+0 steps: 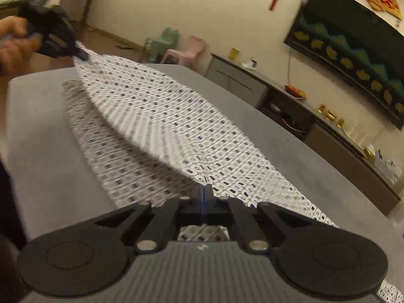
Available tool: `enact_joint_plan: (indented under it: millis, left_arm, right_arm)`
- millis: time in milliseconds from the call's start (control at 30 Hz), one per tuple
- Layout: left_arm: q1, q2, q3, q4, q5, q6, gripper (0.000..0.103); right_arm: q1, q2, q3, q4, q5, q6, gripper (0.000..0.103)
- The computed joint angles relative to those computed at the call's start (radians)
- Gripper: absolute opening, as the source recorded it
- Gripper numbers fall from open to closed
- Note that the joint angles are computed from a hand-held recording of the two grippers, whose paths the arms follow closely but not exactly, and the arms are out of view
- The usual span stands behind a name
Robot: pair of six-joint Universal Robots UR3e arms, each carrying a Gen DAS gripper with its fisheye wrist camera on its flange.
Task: Fold clothes
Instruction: 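Grasp the shirt edge with the left gripper and lift it toward the right gripper, then lay the lifted shirt edge over and open the left gripper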
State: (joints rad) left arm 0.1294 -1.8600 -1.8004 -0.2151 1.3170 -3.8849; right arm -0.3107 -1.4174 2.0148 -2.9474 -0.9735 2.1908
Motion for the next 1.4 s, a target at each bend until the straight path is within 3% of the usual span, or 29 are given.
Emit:
enact_joint_plan:
  millis: [167, 333, 433, 533, 600, 667, 733, 800, 867, 900, 1033, 1067, 1100, 1200, 1267, 1400]
  left_arm:
    - [-0.042, -0.003, 0.041, -0.085, 0.119, -0.033, 0.0]
    - [-0.106, -0.041, 0.123, -0.175, 0.271, -0.046, 0.0]
    - [-0.133, -0.044, 0.148, -0.191, 0.339, -0.053, 0.0]
    - [-0.165, -0.026, 0.156, -0.184, 0.434, -0.053, 0.005]
    - [-0.231, -0.037, 0.206, -0.213, 0.61, -0.064, 0.008]
    - [-0.321, -0.085, 0.293, -0.242, 0.826, -0.056, 0.011]
    - [-0.382, -0.143, 0.36, -0.164, 0.884, 0.071, 0.011]
    - [-0.39, -0.182, 0.414, -0.122, 0.722, 0.219, 0.017]
    - [-0.382, -0.24, 0.502, -0.191, 0.551, 0.293, 0.016]
    - [-0.383, -0.278, 0.558, -0.243, 0.514, 0.302, 0.015]
    - [-0.354, -0.392, 0.738, -0.458, 0.447, 0.239, 0.012]
    - [-0.345, -0.41, 0.764, -0.483, 0.448, 0.225, 0.011]
    - [-0.339, -0.424, 0.781, -0.494, 0.459, 0.214, 0.002]
    - [-0.338, -0.448, 0.834, -0.529, 0.474, 0.19, 0.0]
    - [-0.347, -0.461, 0.873, -0.548, 0.46, 0.195, 0.011]
    - [-0.38, -0.529, 0.998, -0.584, 0.455, 0.253, 0.013]
  right_arm:
    - [0.033, 0.029, 0.048, 0.054, -0.046, -0.07, 0.0]
    - [0.031, 0.016, 0.063, 0.065, -0.014, -0.079, 0.0]
    - [-0.026, -0.019, -0.018, 0.303, 0.055, -0.095, 0.008]
    - [-0.186, -0.088, -0.174, 0.772, 0.219, -0.174, 0.014]
    - [-0.294, -0.061, -0.267, 0.885, 0.267, -0.122, 0.016]
    - [-0.349, 0.019, -0.324, 0.779, 0.207, 0.045, 0.02]
    - [-0.356, 0.114, -0.383, 0.636, 0.079, 0.203, 0.021]
    - [-0.36, 0.194, -0.448, 0.57, -0.025, 0.305, 0.021]
    - [-0.367, 0.226, -0.507, 0.649, -0.053, 0.294, 0.021]
    - [-0.373, 0.229, -0.52, 0.678, -0.06, 0.265, 0.02]
    - [-0.406, 0.136, -0.474, 0.765, -0.108, 0.112, 0.019]
    - [-0.419, 0.119, -0.475, 0.791, -0.12, 0.08, 0.019]
    - [-0.431, 0.103, -0.476, 0.818, -0.132, 0.049, 0.019]
    - [-0.475, 0.083, -0.493, 0.86, -0.126, 0.026, 0.023]
    - [-0.505, 0.075, -0.476, 0.829, -0.09, 0.028, 0.029]
    - [-0.484, 0.051, -0.365, 0.612, -0.126, -0.039, 0.046]
